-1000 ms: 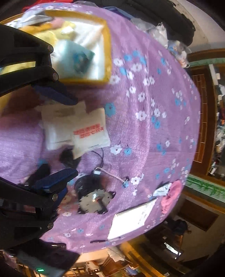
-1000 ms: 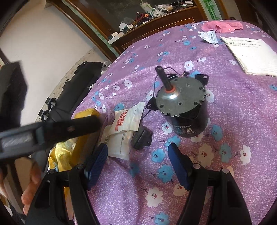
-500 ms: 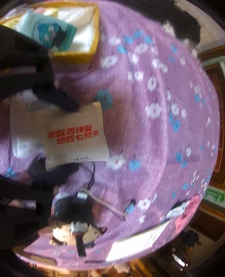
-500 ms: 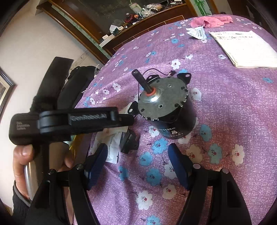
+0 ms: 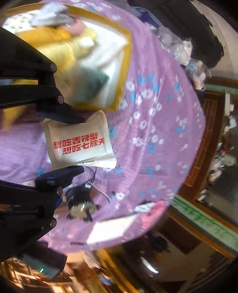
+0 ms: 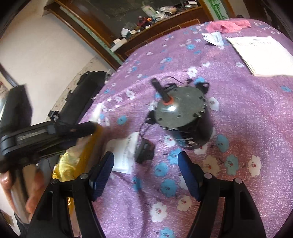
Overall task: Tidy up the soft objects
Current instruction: 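Grasp the other white sachet with the right tool while the left tool holds its sachet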
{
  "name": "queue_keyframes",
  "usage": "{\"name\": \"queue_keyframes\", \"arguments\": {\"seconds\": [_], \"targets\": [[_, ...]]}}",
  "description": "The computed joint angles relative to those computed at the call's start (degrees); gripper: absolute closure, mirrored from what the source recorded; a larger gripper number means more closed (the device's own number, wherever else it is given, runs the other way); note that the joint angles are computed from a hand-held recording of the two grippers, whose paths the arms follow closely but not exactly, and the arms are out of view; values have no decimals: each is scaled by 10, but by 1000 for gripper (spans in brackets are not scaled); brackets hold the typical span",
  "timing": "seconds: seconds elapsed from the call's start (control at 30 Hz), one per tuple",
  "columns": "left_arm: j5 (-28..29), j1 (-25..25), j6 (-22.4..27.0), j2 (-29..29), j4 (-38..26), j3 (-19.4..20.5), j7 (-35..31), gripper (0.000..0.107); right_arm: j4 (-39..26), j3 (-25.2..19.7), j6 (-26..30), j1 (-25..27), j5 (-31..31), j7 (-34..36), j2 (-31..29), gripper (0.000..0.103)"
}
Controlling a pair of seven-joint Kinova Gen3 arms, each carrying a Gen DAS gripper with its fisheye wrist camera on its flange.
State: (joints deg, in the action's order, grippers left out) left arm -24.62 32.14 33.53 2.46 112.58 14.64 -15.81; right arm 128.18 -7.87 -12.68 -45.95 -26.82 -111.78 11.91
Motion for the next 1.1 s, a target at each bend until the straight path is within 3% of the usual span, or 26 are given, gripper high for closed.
{"name": "queue_keyframes", "arguments": {"seconds": [0.07, 0.13, 0.27, 0.4, 0.5, 0.63, 0.77, 0.9, 0.97, 1.1], "targets": [[-16, 9, -9, -46, 32, -1, 42, 59, -11, -21, 11, 19, 44, -15, 0, 31], [-28, -12, -16, -98, 68, 31, 80, 59, -40, 0, 53, 2, 90, -33, 0, 31], [-46, -51, -6, -162, 110, 98, 154, 59, -123, 105, 147, -101, 138, -22, 18, 31], [-7, -71, -10, -192, 135, 117, 149, 59, -213, 205, 240, -188, 201, -60, 78, 31], [7, -93, 4, -205, 140, 140, 139, 59, -251, 245, 283, -230, 242, -79, 114, 31], [31, -119, 6, -217, 143, 158, 116, 59, -258, 237, 300, -233, 310, -111, 132, 31], [50, -152, -3, -222, 144, 180, 94, 59, -255, 190, 303, -210, 403, -176, 128, 31], [71, -179, -8, -219, 140, 198, 70, 59, -286, 235, 368, -283, 496, -256, 150, 34], [77, -190, -10, -219, 138, 206, 64, 59, -290, 224, 384, -285, 536, -301, 150, 46], [91, -201, -10, -221, 137, 211, 49, 59, -278, 193, 394, -272, 620, -394, 140, 59]]}}
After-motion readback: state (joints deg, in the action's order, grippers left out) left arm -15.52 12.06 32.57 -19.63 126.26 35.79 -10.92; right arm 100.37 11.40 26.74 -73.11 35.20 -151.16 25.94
